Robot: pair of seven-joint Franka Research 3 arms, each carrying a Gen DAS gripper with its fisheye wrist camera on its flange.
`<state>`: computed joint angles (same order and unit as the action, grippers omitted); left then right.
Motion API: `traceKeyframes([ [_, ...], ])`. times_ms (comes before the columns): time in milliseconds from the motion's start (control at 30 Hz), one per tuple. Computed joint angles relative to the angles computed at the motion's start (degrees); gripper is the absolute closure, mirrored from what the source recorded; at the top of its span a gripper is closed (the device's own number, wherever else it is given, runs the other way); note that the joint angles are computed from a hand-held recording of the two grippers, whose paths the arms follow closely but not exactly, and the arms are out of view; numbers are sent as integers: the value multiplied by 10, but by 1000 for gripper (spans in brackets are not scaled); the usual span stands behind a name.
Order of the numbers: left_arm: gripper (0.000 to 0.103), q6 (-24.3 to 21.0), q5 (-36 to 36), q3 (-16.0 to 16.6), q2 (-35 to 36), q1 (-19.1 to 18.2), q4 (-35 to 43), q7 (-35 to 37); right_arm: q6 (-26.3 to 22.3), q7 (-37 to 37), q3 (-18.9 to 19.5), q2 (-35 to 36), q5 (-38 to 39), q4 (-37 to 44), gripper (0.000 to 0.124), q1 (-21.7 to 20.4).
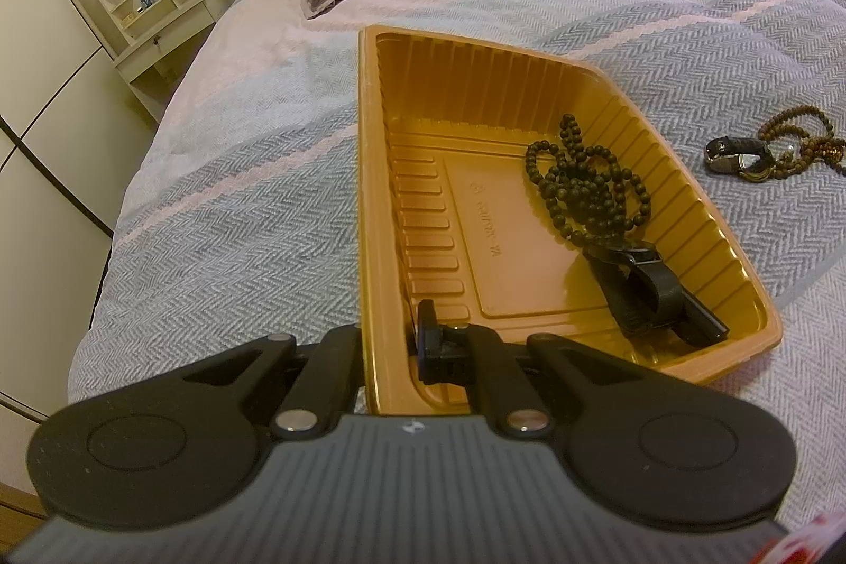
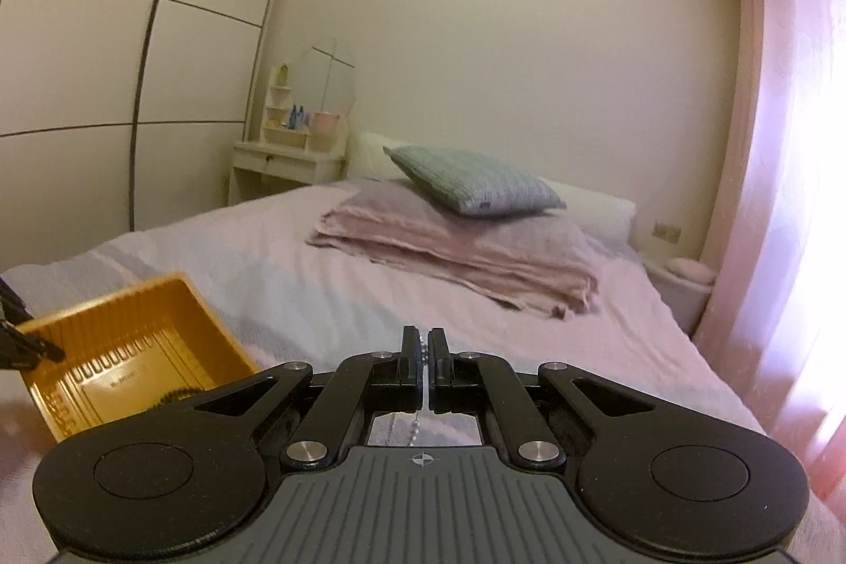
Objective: Organize jewelry
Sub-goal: 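Lower the pearl necklace into the tray and open the right gripper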
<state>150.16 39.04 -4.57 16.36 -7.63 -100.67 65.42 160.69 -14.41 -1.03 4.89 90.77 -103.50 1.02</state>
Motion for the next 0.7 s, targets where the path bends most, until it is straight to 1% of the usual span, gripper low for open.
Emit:
traceKeyframes([
  [100, 99, 0, 0, 0, 0, 0, 0, 0, -7, 3, 1, 0, -8, 5, 122, 0],
  [200, 99, 0, 0, 0, 0, 0, 0, 0, -18, 17, 1, 2, -35, 6, 122, 1],
  [333, 99, 0, 0, 0, 0, 0, 0, 1, -67, 71, 2, 14, -130, 19, 122, -1],
  [467, 99, 1, 0, 0, 0, 0, -1, 0, -114, 85, 12, 35, -193, 45, 122, -1],
  [600, 99, 0, -1, 0, 0, 0, 0, 1, -149, 89, 29, 56, -213, 82, 122, 0],
  [700, 99, 0, -2, 0, 1, 0, 2, 4, -185, 106, 41, 77, -226, 120, 122, 2],
])
